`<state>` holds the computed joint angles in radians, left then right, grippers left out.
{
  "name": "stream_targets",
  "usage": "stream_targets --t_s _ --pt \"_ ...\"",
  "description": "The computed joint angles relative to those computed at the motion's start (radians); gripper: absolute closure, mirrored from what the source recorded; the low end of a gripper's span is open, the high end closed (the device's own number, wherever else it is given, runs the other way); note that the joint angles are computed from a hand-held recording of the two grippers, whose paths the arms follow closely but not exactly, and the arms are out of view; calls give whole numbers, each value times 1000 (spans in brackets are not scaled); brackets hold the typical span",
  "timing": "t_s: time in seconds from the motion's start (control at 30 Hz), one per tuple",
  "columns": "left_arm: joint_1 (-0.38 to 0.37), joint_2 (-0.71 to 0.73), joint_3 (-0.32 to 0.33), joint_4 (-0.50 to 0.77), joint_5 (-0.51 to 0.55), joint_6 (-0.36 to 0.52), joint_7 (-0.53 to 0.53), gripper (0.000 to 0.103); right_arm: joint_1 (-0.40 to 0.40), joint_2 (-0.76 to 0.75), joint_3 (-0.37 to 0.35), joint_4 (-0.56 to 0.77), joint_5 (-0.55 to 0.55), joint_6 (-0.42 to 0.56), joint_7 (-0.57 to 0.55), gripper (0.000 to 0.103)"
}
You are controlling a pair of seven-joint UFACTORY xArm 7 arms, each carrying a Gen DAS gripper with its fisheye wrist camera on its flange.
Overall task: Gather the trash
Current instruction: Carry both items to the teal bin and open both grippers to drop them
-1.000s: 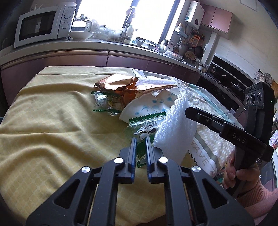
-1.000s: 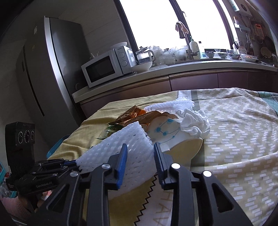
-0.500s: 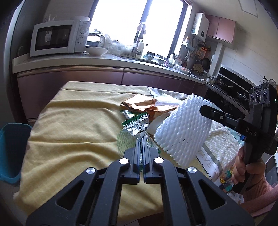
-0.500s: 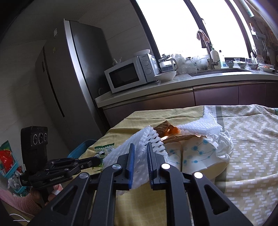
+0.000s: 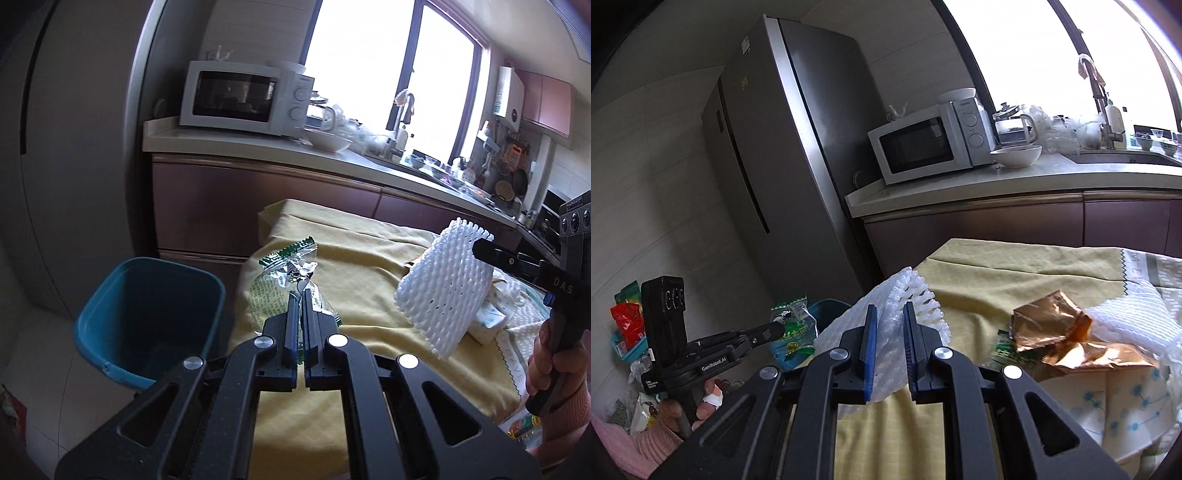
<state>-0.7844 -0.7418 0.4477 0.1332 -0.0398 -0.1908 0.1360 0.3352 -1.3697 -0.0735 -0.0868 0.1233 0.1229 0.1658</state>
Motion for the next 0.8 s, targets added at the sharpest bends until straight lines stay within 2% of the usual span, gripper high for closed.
stream_targets --t_s 0.13,0.33,0.53,0.73,0.8 --pt "62 25 63 24 4 11 46 101 102 316 -28 100 -7 -203 -11 90" --pt "76 106 155 69 -14 -6 107 101 240 625 -104 241 -56 -353 -8 90" --pt "-3 208 295 127 -10 -28 125 101 370 867 -197 391 -142 -398 43 90" --pt "-119 302 449 195 6 -41 105 101 518 1061 -325 543 -245 -373 124 90" --pt "-177 333 516 216 13 -51 97 100 536 1114 -331 589 -265 -351 155 90"
